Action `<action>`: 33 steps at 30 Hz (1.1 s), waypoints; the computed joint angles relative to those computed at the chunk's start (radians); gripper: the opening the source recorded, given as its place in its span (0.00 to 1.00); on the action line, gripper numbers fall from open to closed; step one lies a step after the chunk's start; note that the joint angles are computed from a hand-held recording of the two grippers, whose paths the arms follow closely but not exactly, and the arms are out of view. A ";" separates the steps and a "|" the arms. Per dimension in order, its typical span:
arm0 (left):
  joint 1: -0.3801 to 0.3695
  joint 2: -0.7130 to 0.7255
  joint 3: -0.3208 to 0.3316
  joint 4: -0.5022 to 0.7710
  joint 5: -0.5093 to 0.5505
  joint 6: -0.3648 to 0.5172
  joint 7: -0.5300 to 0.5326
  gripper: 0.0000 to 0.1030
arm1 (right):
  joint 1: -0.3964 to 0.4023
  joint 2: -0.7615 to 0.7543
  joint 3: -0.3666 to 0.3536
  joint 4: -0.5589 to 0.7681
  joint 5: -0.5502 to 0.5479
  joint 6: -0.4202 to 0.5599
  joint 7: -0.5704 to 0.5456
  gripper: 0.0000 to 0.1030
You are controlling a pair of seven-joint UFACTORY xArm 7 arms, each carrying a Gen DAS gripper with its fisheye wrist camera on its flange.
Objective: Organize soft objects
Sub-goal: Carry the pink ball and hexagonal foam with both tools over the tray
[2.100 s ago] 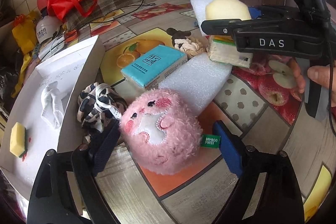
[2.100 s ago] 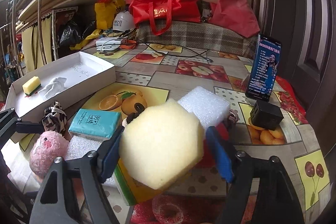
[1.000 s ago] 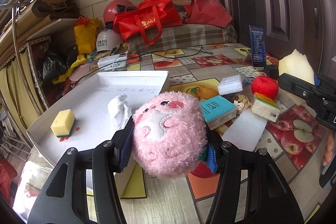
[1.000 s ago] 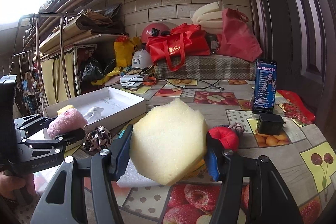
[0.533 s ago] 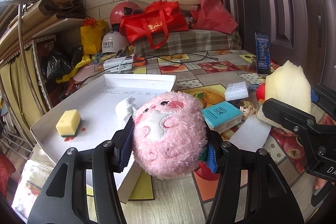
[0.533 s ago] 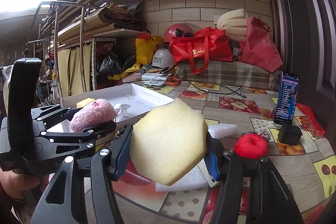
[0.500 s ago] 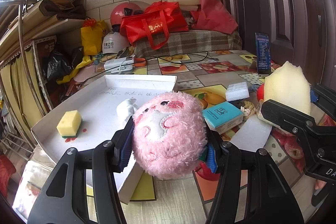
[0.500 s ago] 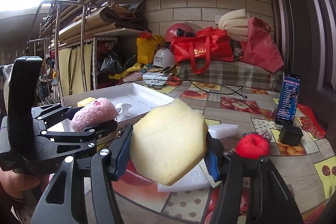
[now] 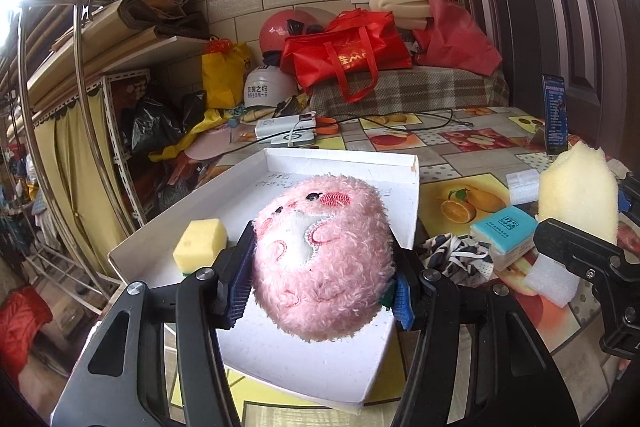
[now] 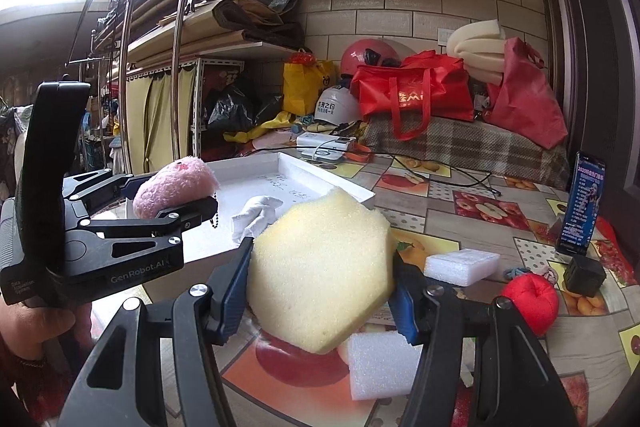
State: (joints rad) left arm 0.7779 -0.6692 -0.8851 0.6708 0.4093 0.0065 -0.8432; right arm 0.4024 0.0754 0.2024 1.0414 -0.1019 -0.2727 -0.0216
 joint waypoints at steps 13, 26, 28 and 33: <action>0.199 0.057 0.009 0.011 -0.008 -0.012 -0.064 0.55 | 0.294 0.162 -0.202 0.212 0.258 0.053 -0.266 0.58; 0.233 0.135 0.010 0.048 0.002 -0.026 -0.082 0.55 | 0.103 0.372 0.102 0.551 0.081 0.420 -0.246 0.58; 0.229 0.141 0.015 0.051 0.007 -0.026 -0.077 0.55 | 0.147 0.408 0.050 0.624 0.069 0.504 -0.216 0.58; 0.243 0.156 -0.001 0.070 0.028 -0.014 -0.073 0.55 | 0.266 0.482 -0.153 0.752 -0.044 0.531 0.008 0.58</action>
